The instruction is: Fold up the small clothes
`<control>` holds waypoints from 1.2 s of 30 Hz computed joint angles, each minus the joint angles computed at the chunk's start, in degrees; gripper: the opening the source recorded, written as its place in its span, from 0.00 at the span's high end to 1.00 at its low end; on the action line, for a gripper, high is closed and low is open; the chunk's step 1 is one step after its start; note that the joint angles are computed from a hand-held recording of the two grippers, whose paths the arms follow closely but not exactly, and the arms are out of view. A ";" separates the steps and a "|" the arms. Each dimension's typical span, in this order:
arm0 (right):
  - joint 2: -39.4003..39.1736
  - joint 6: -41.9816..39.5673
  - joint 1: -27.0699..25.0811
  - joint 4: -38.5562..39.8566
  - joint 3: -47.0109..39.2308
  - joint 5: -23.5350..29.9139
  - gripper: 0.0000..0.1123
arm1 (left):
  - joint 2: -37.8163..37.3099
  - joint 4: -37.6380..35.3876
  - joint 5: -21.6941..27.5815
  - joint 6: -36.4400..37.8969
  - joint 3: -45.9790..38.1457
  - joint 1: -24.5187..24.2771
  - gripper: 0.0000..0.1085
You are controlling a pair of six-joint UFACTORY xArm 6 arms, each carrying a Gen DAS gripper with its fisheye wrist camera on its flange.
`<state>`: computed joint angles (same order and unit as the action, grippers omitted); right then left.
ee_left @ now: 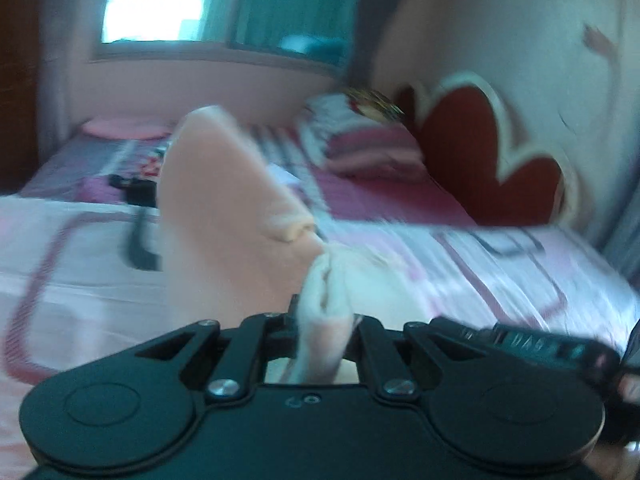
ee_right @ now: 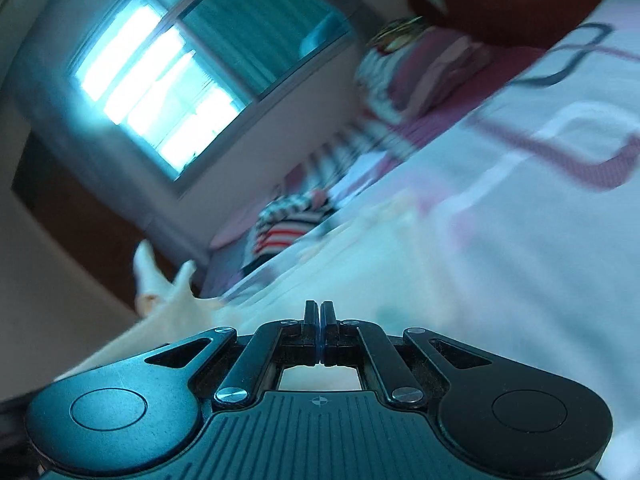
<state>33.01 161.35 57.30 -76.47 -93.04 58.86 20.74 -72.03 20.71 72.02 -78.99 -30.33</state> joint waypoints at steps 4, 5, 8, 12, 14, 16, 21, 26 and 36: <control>-8.74 5.66 2.11 1.30 12.36 2.72 1.00 | 1.87 6.66 1.69 -5.41 1.63 -4.56 0.91; -10.13 6.50 2.45 0.95 14.38 2.78 1.00 | 2.22 9.97 3.24 -7.67 2.15 -5.08 0.81; -13.24 7.78 2.44 -1.78 18.19 1.41 0.86 | -0.70 8.29 4.22 -4.39 5.94 -5.04 0.57; -13.33 7.71 0.75 -7.16 18.16 -2.06 0.50 | -3.16 -2.35 5.76 2.42 5.78 -0.47 0.42; -12.34 7.72 -1.39 -10.45 17.11 -7.66 0.51 | -0.90 -5.38 1.49 3.14 2.57 0.73 0.38; -10.84 6.21 -3.35 -12.14 15.25 -11.87 0.55 | 3.05 -0.24 -0.38 -4.36 -1.88 2.17 0.40; -6.95 -1.80 -7.49 -8.28 10.51 -19.37 0.55 | 10.76 12.72 2.14 -18.88 -9.51 4.65 0.46; -4.35 -12.94 -9.47 1.03 7.76 -23.16 0.55 | 12.83 17.45 2.96 -22.52 -9.84 5.36 0.45; -2.68 -3.69 -13.51 -6.50 7.24 -33.29 0.59 | 12.64 17.63 4.68 -20.82 -10.49 5.98 0.49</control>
<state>30.33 157.66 43.79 -82.97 -85.80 25.57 33.37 -54.40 25.38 51.20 -89.48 -24.35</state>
